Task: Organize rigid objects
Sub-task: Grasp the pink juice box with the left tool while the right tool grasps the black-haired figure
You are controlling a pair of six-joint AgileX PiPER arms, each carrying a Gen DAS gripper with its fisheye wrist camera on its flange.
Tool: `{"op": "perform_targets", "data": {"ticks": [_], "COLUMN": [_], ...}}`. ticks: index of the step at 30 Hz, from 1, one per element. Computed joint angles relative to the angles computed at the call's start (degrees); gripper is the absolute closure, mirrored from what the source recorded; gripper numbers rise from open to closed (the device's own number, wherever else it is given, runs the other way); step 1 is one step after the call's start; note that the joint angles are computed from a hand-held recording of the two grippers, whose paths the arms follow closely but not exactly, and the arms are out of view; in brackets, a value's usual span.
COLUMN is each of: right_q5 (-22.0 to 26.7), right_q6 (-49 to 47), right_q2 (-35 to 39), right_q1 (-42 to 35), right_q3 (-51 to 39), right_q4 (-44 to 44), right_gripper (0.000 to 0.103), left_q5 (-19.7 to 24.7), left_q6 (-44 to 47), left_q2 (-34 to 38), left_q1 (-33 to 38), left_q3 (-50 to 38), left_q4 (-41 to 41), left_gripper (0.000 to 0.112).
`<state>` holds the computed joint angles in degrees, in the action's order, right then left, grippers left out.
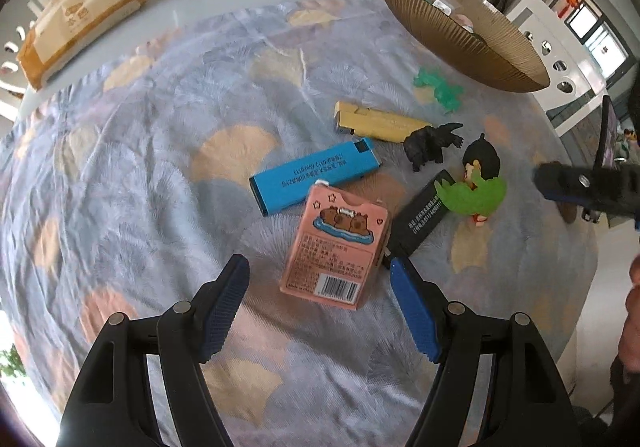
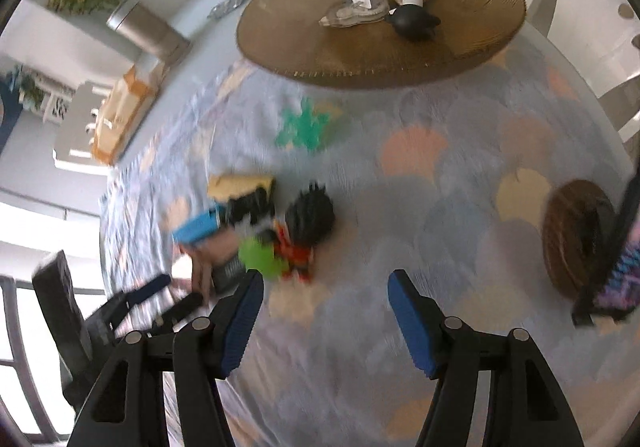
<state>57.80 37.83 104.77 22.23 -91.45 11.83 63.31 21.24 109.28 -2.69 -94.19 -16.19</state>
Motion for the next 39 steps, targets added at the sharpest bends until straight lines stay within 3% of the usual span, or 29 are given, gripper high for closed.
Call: {"op": "perform_targets", "data": {"ticks": [5,15,16,17,18,26,30,33,39], "right_q5": [-2.79,-5.85,-5.84,-6.23,-6.74,-9.57,-7.62,-3.50,7.79], "right_q6": [-3.17,-1.29,-0.98,-0.94,-0.88,0.17,0.99,1.57,-1.42], "right_q2": [5.20,8.85,9.05,9.08,9.06,1.98,-4.53,-9.24,-5.07], "right_q1": [-2.79,-1.70,-1.49,-1.26,-0.99,-0.64,-0.06,2.20,7.05], "right_q3": [-1.90,-3.45,-3.84,-3.89,-3.82,2.33,6.39,7.93,4.51], "right_q4": [7.96,6.62,5.98,5.23,4.51,-1.33,-5.94,-9.43,-11.19], "right_gripper": [0.052,0.061,0.061,0.061,0.062,0.063,0.063,0.063,0.063], "left_q5": [0.82,-0.38,-0.56,-0.78,-0.34,-4.25,-6.28,-6.52,-7.27], "left_q6": [-0.16,0.08,0.23,1.13,2.31,1.64,-0.17,-1.63,-2.03], "left_q2": [1.86,3.49,3.65,3.59,3.70,-0.31,-1.65,-1.65,-1.87], "left_q1": [-0.30,-1.44,-1.40,-1.13,-0.72,-2.38,-2.22,-1.55,-1.81], "left_q3": [-2.20,-3.25,-3.38,-3.27,-3.48,1.83,4.22,5.18,5.91], "left_q4": [0.72,0.81,0.31,-1.12,-3.19,-0.57,2.45,2.44,3.80], "left_gripper": [0.041,0.042,0.047,0.065,0.070,0.071,0.071,0.071,0.071]}}
